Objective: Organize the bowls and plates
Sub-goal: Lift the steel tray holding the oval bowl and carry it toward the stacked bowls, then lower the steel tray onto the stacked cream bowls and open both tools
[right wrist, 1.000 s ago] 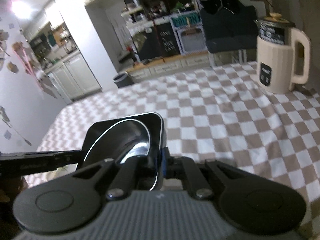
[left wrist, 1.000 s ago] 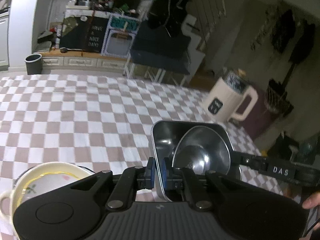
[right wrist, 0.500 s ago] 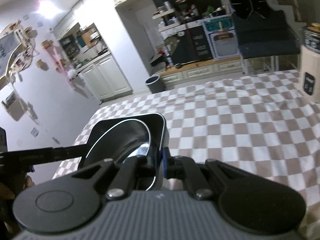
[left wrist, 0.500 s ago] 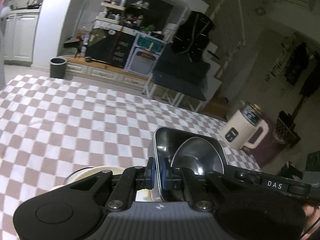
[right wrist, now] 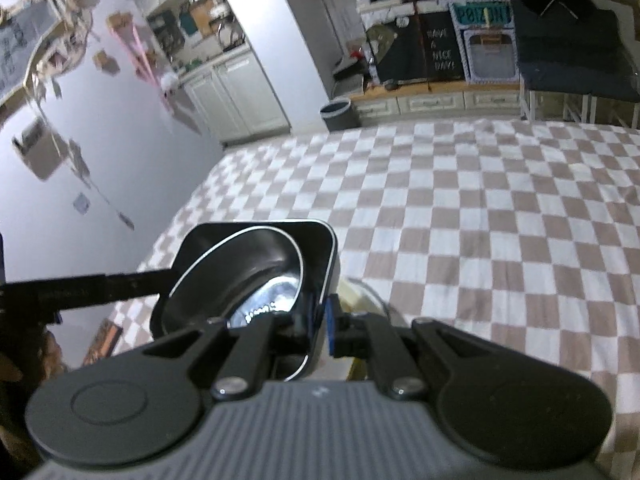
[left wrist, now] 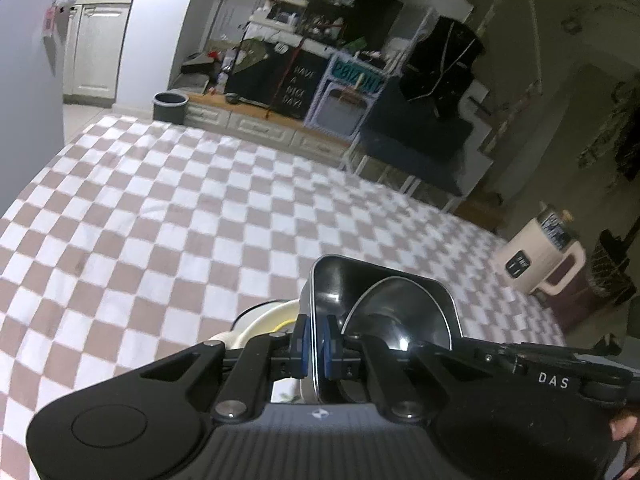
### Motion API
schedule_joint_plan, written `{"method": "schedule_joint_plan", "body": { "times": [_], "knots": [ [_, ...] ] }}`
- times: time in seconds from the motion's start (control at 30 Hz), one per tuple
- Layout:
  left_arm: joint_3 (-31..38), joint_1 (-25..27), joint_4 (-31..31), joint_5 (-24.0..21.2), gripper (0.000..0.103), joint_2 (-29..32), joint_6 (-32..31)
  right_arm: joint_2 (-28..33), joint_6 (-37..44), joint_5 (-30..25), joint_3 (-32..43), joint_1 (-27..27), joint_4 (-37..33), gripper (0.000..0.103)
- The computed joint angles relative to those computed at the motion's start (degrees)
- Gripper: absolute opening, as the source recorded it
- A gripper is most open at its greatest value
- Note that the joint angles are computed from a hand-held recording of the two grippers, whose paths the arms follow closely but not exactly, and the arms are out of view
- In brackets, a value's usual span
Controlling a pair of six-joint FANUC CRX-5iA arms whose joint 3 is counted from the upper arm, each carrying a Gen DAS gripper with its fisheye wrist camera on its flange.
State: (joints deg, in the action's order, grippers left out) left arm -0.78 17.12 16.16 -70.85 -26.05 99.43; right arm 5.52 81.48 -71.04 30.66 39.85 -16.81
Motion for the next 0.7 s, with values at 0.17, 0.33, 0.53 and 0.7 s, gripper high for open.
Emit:
{"method": "schedule_joint_plan", "body": {
  "times": [0.17, 0.33, 0.53, 0.7],
  "knots": [
    [-0.5, 0.8, -0.7, -2.6, 0.005, 0.8, -0.5, 0.9, -0.7, -2.0, 0.1, 2.7, 2.9, 0.01],
    [-0.1, -0.3, -2.1, -3.8, 0.006, 2.0, -1.0, 1.8, -2.0, -3.7, 0.6, 3.9, 4.6, 0.01],
    [0.3, -1.5, -3.4, -4.5, 0.006, 3.0, -0.8, 2.6, -2.9, -5.6, 1.0, 4.4, 5.8, 0.01],
    [0.5, -1.7, -3.7, -4.8, 0.006, 3.4, -0.6, 2.9, -2.7, -6.0, 1.2, 4.4, 5.9, 0.01]
  ]
}}
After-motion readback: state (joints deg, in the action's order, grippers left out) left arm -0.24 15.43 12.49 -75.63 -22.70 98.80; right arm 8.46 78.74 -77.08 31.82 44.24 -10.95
